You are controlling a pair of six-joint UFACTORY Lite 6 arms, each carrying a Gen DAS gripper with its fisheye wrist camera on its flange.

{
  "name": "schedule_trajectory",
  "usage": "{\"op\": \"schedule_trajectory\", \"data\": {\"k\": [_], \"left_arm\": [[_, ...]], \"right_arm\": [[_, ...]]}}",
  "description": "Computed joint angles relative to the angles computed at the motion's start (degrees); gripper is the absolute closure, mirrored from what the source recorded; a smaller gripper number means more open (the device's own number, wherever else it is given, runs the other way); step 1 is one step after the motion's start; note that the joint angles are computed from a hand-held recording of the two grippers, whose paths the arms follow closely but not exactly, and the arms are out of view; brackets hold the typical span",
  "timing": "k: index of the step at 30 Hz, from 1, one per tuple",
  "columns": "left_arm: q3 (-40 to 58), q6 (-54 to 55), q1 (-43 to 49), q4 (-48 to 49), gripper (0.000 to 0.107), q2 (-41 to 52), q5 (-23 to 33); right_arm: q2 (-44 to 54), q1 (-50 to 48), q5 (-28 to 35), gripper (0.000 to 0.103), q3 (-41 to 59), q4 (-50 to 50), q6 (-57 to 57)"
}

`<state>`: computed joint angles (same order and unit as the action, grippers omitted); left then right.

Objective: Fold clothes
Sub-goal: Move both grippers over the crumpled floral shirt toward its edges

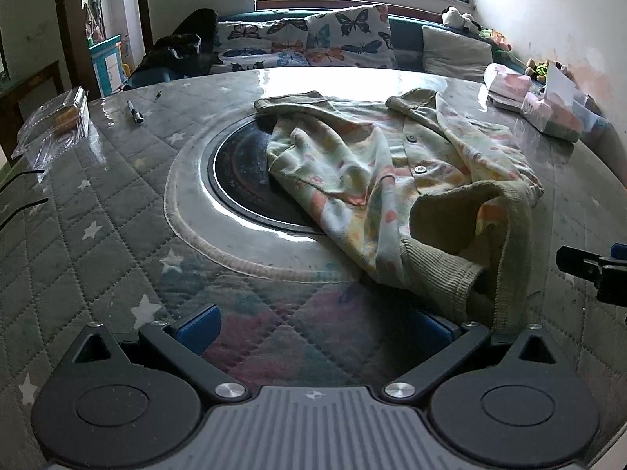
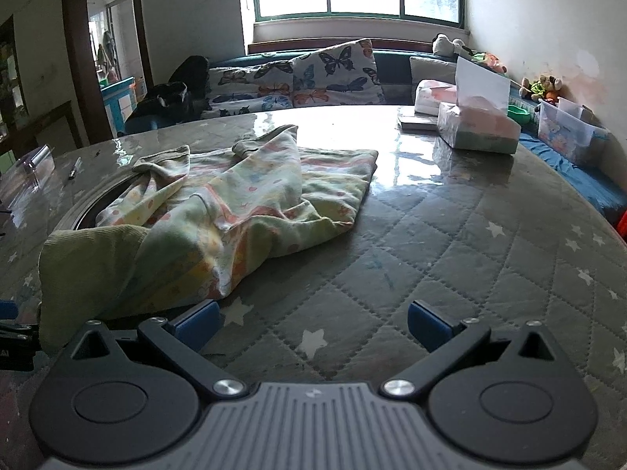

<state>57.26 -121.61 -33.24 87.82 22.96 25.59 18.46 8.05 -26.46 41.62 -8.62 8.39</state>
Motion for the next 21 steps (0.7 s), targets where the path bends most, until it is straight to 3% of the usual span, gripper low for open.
{"op": "schedule_trajectory", "data": {"k": [21], "left_arm": [[2.15,4.63,-0.07,-3.85,0.004,1.33,0.11]], "right_arm": [[0.96,1.87,1.52,0.000,1.61,1.38,-1.72]]}}
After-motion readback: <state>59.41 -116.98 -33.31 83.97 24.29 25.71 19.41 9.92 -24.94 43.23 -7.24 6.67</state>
